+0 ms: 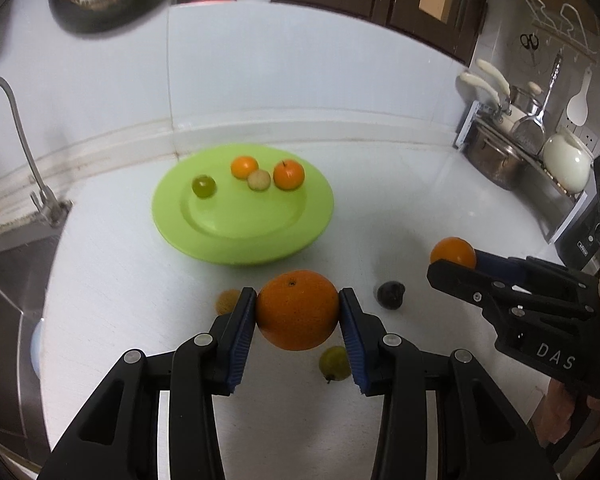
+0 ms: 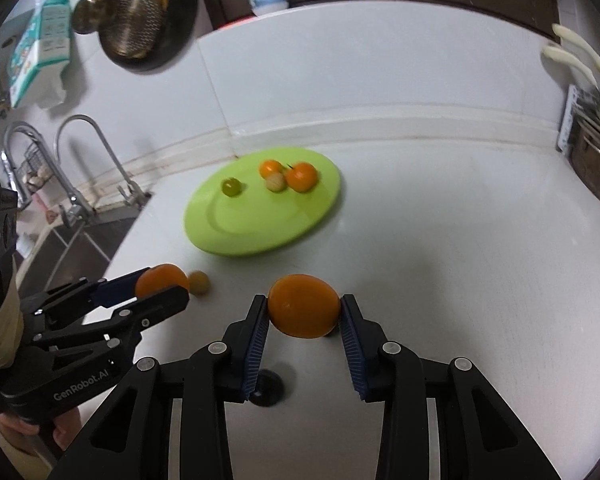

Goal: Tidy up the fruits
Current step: 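Carry the orange and tangerine over the green plate and open both tools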

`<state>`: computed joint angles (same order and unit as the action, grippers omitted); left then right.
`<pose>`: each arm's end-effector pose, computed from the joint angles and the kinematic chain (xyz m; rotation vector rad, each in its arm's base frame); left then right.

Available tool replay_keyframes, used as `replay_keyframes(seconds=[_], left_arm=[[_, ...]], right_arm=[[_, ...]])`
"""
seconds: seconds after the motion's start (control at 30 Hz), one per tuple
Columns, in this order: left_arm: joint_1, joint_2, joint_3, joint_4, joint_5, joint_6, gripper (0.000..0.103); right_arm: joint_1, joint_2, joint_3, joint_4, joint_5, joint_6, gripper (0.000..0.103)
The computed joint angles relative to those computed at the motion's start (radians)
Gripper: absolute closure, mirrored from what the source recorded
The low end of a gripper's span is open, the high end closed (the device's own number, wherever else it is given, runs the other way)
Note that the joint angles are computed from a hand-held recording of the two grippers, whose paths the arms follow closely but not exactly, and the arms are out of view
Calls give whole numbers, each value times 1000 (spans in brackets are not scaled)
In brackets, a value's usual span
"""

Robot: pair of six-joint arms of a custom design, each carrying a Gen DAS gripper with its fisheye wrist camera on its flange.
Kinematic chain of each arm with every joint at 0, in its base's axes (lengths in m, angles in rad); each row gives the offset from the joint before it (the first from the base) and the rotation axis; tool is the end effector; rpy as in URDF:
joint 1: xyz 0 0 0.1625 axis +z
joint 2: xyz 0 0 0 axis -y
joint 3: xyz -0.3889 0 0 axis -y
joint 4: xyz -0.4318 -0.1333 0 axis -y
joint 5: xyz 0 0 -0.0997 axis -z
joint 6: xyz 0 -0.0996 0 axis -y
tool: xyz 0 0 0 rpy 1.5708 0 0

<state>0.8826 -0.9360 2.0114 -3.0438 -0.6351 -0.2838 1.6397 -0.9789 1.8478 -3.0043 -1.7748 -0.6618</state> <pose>-0.1849 -0.5609 0.0799 0.2338 2.3129 -0.9578 0.1564 -0.6229 0.1265 0.8924 -2.5580 0.6702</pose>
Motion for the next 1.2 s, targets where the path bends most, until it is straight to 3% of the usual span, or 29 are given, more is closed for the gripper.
replay_keyframes(seconds=[0.3,0.63,0.87,1.2], left_arm=[[-11,-7,-15,-85,65,111,62],[7,3,-66,-172,97,250,62],[43,18,-135,-164,80,301,62],[120,50,-235,-39,51,252,62]], right_arm=[[27,23,-57,28,83,-24,66],[57,85,-153,56,117,-70,66],[78,144,-255,120,119,-70,66],[94,270,-441,270,68,-37,66]])
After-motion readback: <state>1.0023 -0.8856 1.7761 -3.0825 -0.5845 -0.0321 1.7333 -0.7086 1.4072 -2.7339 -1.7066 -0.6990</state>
